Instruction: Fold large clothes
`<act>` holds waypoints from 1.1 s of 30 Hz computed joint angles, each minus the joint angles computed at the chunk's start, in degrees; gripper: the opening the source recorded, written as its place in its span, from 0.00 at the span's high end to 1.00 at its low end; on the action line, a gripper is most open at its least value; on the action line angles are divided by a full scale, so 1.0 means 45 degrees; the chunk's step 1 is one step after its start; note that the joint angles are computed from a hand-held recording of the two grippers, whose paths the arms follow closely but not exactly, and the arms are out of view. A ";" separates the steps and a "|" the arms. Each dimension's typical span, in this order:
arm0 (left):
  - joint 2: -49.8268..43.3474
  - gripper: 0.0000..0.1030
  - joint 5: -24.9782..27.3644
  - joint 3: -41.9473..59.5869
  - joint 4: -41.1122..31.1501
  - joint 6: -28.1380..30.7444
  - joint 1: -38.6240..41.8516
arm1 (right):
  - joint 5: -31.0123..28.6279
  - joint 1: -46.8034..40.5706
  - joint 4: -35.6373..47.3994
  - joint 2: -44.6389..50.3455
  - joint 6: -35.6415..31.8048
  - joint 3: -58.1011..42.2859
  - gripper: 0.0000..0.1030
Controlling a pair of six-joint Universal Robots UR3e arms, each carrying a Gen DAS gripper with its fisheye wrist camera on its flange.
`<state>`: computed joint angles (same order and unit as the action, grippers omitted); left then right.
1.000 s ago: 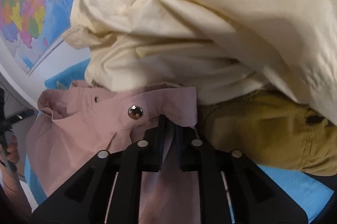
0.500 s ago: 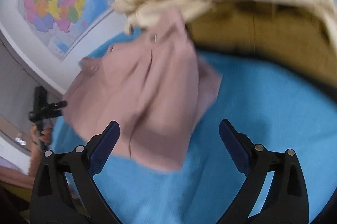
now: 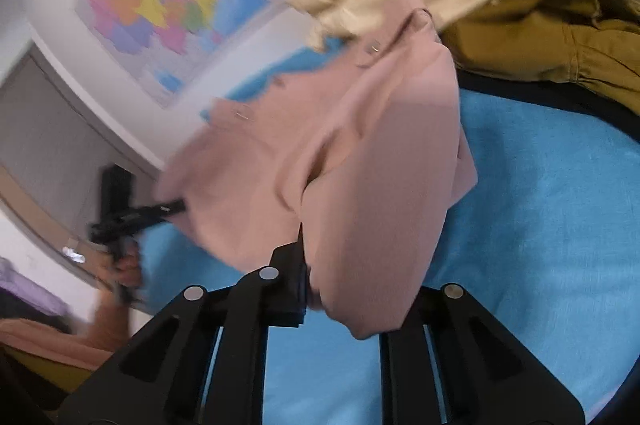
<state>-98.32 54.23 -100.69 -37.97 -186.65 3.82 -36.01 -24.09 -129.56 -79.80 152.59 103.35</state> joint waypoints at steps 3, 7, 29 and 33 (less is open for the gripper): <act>0.2473 0.83 -0.1604 -0.1600 -0.1273 0.1082 0.0901 | 0.0964 -0.1133 0.3787 -0.2338 -0.2770 0.0502 0.89; 0.4355 0.56 -0.0985 -0.2879 -0.3011 0.2704 0.1010 | -0.0206 -0.2071 0.5952 -0.3839 -0.4267 0.1113 0.77; -0.2607 0.62 0.4630 0.4848 -0.3162 0.2595 -0.3859 | -0.8517 0.4868 -0.2443 0.2889 0.0968 -0.3897 0.87; -0.2873 0.99 0.3880 0.4974 -0.2869 0.2119 -0.3480 | -0.7497 0.4526 -0.2894 0.2525 0.1025 -0.3510 0.97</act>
